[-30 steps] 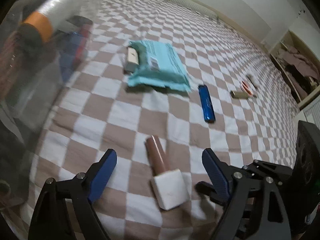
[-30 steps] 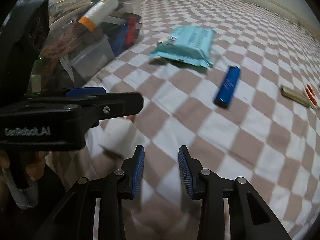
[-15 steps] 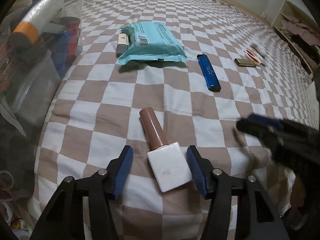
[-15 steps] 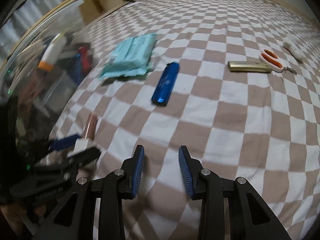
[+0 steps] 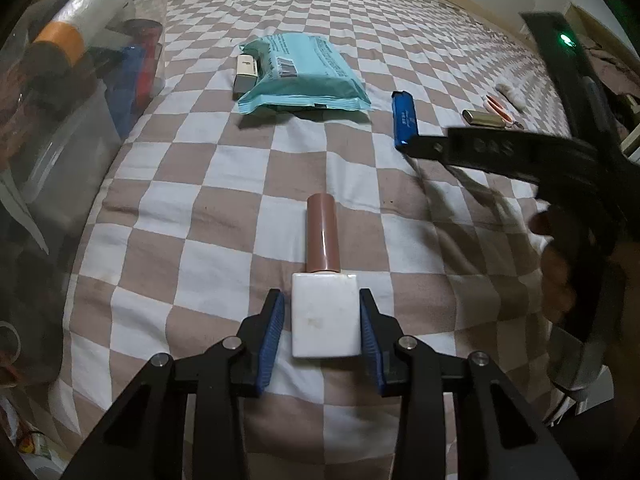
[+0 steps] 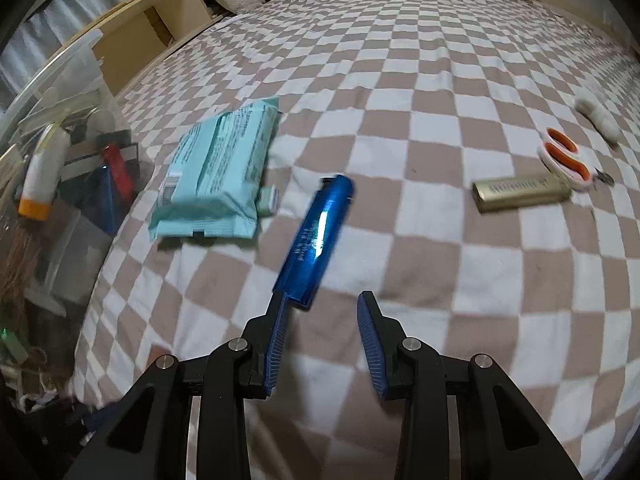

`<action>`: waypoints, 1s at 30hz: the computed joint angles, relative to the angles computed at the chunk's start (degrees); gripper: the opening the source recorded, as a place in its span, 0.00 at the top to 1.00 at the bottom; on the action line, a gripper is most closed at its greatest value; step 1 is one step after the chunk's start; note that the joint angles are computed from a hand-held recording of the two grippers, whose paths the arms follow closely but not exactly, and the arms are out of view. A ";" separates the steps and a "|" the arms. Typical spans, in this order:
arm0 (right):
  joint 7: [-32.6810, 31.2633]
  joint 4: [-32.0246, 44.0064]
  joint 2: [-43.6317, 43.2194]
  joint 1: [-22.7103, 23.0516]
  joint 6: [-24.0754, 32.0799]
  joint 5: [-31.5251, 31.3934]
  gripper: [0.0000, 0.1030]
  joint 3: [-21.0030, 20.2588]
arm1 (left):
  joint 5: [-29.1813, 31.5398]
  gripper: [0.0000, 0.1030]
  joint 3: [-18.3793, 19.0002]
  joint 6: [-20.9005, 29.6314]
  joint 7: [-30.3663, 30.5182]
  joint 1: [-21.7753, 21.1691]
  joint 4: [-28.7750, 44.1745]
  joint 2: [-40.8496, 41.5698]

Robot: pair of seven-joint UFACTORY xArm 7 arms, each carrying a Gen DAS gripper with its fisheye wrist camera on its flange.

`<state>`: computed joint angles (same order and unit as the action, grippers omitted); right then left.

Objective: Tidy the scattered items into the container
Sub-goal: 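Grasp the blue lighter with the right gripper while the left gripper approaches the white cube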

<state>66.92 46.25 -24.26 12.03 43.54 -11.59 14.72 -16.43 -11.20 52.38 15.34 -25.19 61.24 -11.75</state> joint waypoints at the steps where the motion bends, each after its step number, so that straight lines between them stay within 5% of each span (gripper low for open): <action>1: 0.07 0.82 1.03 -0.22 0.02 -0.11 0.63 0.01 | -0.23 0.65 0.09 0.06 0.05 0.00 -0.07 -0.05; 4: 0.13 3.12 3.39 -0.52 0.94 -1.05 0.61 0.02 | -0.65 0.65 0.28 0.20 0.25 0.05 -0.21 -0.22; 6: 0.41 3.82 4.44 -0.36 0.17 -0.84 0.50 -0.52 | -1.01 0.65 0.66 0.45 0.99 0.19 -0.49 -0.62; 11: 1.61 5.63 6.57 -0.87 0.78 -1.49 0.50 -1.42 | -1.80 0.65 1.30 1.11 2.82 0.74 -0.98 -1.43; 22: 0.63 10.47 10.74 -0.21 7.55 -5.03 0.70 -2.32 | -3.30 0.65 1.97 2.49 3.97 1.59 -1.02 -1.61; 30: 0.54 6.05 6.17 2.12 7.55 -5.09 0.78 -0.93 | -4.12 0.65 1.88 2.57 3.90 1.65 -0.84 -1.46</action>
<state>67.46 52.30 -18.09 14.15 51.09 -16.68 13.78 -20.55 -9.32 54.95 19.25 -23.55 60.40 -13.20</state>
